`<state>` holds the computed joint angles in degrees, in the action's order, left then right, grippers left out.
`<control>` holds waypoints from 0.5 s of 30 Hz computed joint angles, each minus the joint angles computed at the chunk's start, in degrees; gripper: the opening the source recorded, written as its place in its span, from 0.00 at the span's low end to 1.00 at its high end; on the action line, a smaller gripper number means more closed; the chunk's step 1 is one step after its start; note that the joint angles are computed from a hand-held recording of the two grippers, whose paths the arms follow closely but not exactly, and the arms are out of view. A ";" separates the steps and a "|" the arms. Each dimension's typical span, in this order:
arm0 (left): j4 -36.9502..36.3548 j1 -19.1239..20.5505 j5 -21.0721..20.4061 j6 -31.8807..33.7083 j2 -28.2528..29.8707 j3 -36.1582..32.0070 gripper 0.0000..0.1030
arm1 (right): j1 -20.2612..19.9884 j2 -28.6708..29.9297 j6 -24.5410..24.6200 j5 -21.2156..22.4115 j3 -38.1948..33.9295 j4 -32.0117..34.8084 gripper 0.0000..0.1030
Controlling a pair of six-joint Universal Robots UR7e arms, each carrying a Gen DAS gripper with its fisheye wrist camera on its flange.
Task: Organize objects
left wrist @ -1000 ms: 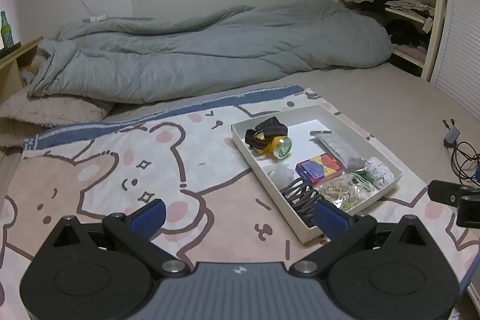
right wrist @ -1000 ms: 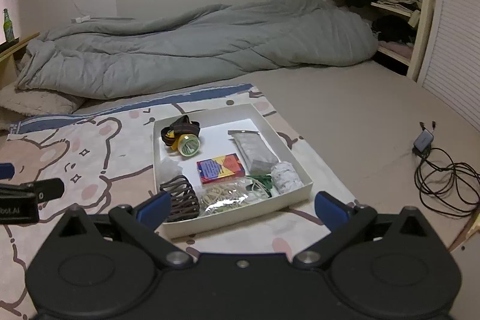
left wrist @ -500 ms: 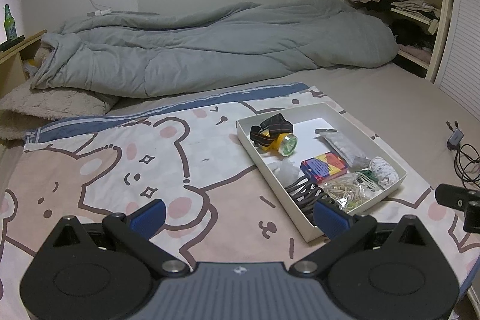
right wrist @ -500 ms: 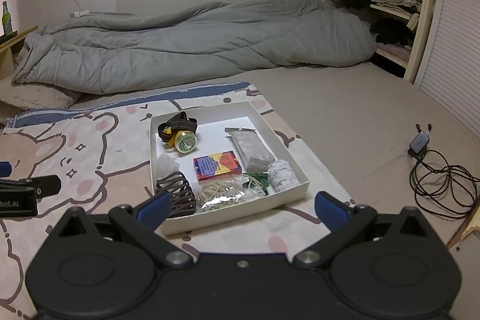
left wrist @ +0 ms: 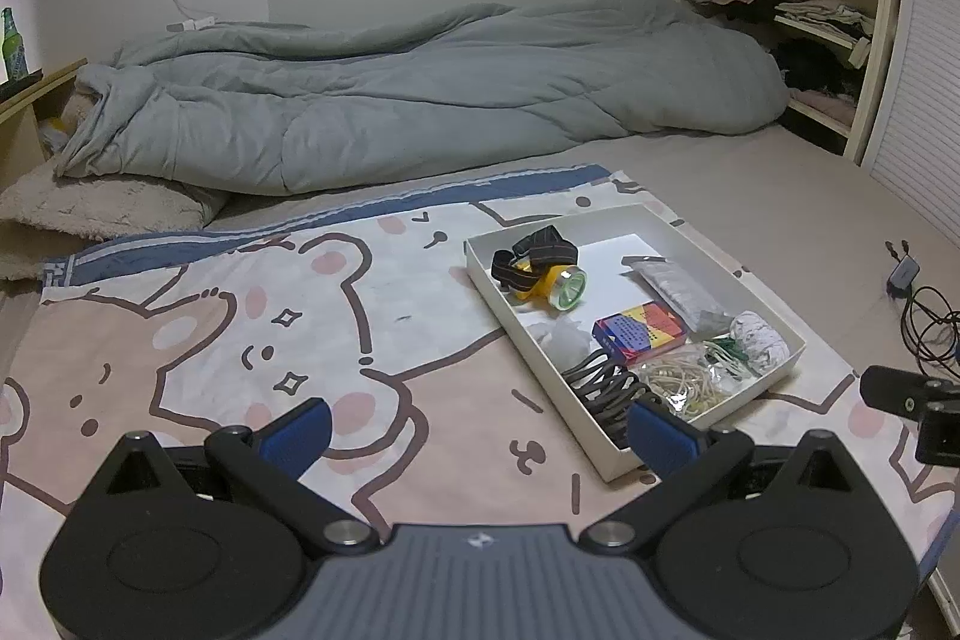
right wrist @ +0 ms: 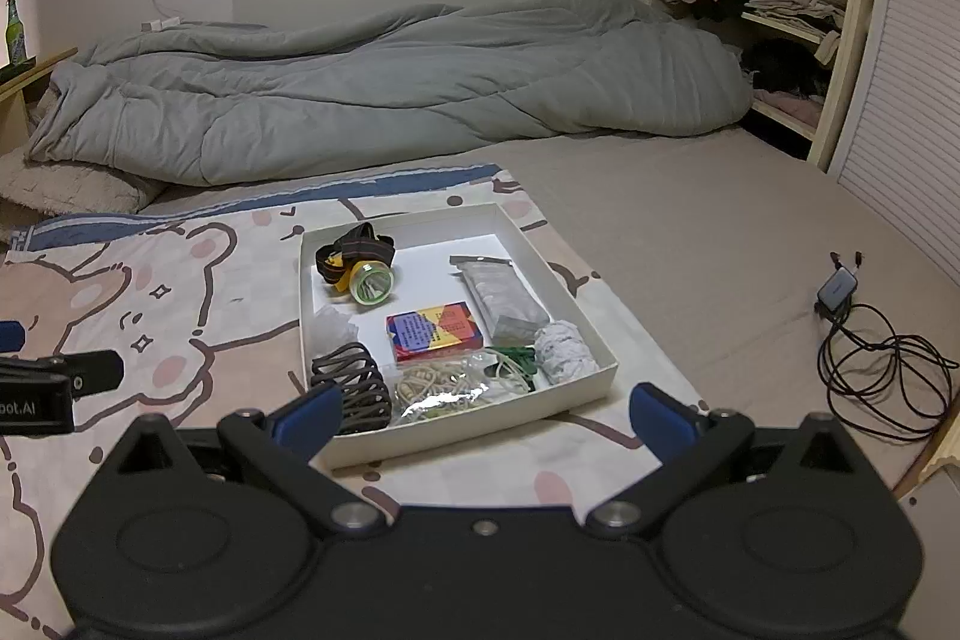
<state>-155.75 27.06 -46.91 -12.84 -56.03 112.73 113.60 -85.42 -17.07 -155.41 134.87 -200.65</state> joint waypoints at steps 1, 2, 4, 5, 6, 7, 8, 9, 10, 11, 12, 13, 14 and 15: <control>-0.04 0.03 -0.10 0.12 -0.01 -0.03 1.00 | 0.00 0.00 0.00 0.00 0.00 0.00 1.00; -0.10 0.01 -0.13 0.13 -0.06 0.03 1.00 | 0.00 0.00 0.00 0.00 0.00 0.00 1.00; -0.08 0.00 -0.20 0.12 -0.09 0.04 1.00 | -0.02 -0.06 0.05 0.06 0.03 0.13 1.00; -0.08 0.00 -0.20 0.12 -0.09 0.04 1.00 | -0.03 -0.10 0.07 0.07 0.02 0.22 1.00; -0.01 -0.10 -0.16 0.09 -0.14 0.09 1.00 | -0.03 -0.10 0.07 0.07 0.02 0.22 1.00; 0.00 -0.10 -0.19 0.12 -0.17 0.12 1.00 | -0.01 -0.05 0.02 0.03 0.01 0.12 1.00; 0.00 -0.11 -0.24 0.14 -0.18 0.15 1.00 | -0.01 -0.05 0.02 0.03 0.01 0.12 1.00; 0.00 -0.15 -0.29 0.13 -0.21 0.19 1.00 | 0.01 -0.06 0.09 0.03 0.01 0.22 1.00; -0.03 -0.13 -0.32 0.19 -0.23 0.20 1.00 | 0.00 -0.09 0.11 0.05 0.04 0.31 1.00; -0.03 -0.13 -0.32 0.19 -0.23 0.20 1.00 | -0.02 -0.07 0.10 0.08 0.06 0.31 1.00; -0.07 -0.13 -0.30 0.22 -0.22 0.21 1.00 | -0.05 -0.08 0.03 0.11 0.06 0.28 1.00; -0.06 -0.17 -0.27 0.22 -0.18 0.21 1.00 | -0.05 -0.08 0.03 0.11 0.06 0.28 1.00; -0.06 -0.17 -0.27 0.22 -0.18 0.21 1.00 | -0.05 -0.08 0.03 0.11 0.06 0.28 1.00; -0.06 -0.17 -0.27 0.22 -0.18 0.21 1.00 | -0.05 -0.08 0.03 0.11 0.06 0.28 1.00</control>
<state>-155.81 26.89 -47.18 -12.62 -56.22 112.94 113.55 -85.50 -17.04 -155.30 134.93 -200.37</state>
